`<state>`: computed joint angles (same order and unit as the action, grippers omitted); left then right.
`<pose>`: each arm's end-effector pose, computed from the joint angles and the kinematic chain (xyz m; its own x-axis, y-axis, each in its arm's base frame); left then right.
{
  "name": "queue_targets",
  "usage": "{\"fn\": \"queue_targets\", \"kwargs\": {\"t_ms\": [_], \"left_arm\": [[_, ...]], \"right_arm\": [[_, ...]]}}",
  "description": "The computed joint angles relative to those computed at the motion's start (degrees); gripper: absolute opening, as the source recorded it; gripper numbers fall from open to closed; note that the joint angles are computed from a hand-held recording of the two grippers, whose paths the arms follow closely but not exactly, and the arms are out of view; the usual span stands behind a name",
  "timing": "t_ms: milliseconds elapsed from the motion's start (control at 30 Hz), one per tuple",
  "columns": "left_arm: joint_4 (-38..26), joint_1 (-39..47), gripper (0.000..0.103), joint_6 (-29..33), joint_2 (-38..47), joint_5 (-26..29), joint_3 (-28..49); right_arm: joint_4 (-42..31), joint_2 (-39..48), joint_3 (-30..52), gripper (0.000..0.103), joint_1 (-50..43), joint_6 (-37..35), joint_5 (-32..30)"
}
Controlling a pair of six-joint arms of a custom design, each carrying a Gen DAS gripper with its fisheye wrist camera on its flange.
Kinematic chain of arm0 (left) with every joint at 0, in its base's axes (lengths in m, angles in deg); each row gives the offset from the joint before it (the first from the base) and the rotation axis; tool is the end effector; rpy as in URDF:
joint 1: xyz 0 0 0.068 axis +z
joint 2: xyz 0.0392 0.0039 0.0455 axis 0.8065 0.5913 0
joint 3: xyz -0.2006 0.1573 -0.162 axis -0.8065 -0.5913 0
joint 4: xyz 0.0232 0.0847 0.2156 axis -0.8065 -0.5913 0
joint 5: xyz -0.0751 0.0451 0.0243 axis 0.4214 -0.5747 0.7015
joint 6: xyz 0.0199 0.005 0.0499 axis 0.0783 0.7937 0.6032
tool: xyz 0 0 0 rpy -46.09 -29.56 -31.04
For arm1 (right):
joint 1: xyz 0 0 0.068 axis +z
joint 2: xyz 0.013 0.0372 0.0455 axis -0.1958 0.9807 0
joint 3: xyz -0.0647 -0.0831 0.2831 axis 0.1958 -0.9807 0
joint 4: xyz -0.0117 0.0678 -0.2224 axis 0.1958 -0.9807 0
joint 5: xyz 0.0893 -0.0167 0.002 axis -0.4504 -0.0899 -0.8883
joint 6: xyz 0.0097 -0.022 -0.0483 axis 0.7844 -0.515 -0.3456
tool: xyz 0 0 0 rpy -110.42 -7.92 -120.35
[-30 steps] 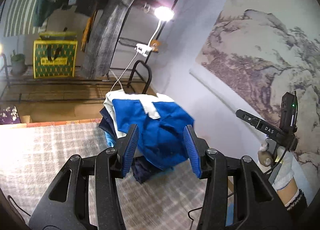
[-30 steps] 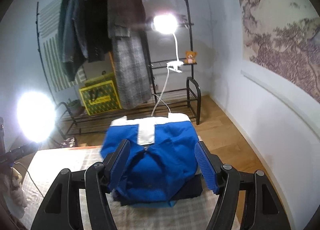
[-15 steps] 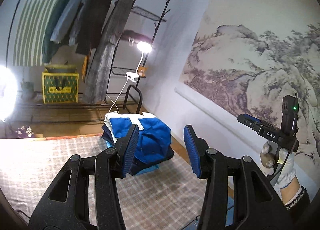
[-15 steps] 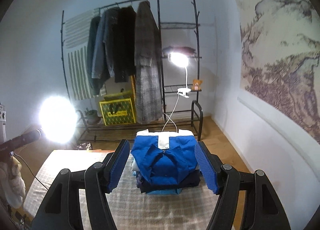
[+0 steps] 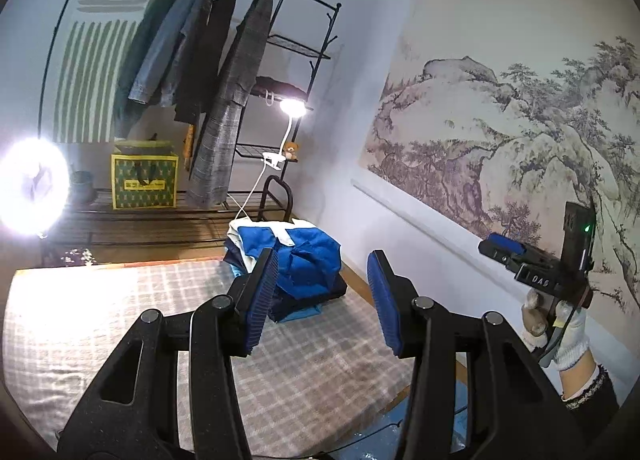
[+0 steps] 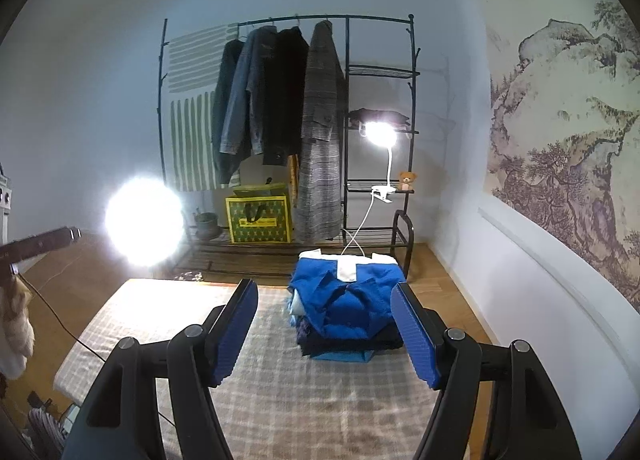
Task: Fold large clothes
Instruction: 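Open both grippers and pull them back from the stacked jacket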
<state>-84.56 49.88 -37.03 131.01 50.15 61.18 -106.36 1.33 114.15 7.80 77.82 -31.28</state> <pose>0.3424 -0.0341 0.4940 -0.4127 -0.1971 -0.8893 0.2640 0.9085 -0.3238 0.2412 0.0770 0.4474 -0.3313 -0.1477 -0.9319 -0.1807 0.9793 -0.0910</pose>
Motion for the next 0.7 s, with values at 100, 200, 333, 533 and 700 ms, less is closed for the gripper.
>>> {"fn": "queue_targets", "kwargs": {"t_ms": [100, 200, 333, 533, 700], "left_arm": [[-0.67, -0.13, 0.047, 0.43, -2.93, -1.09, -1.81], [0.06, -0.18, 0.048, 0.78, -6.77, -1.94, -5.72], [0.51, -0.24, 0.06, 2.86, -11.25, -3.62, -13.03], [4.19, 2.05, 0.077, 6.03, -18.73, -3.75, -30.01], [7.71, 1.67, 0.087, 9.45, -24.66, -8.13, -42.45]], "right_arm": [[-0.39, -2.48, -2.0, 0.071, 1.94, 0.78, 1.31], [-0.7, -4.54, -3.84, 0.074, 4.01, 1.33, 3.37], [-1.57, -6.81, -6.92, 0.079, 7.76, 3.12, 8.47], [-2.68, -10.78, -14.67, 0.093, 18.68, 8.01, 23.93], [-2.05, -14.1, -22.73, 0.103, 27.2, 14.99, 33.82]]}}
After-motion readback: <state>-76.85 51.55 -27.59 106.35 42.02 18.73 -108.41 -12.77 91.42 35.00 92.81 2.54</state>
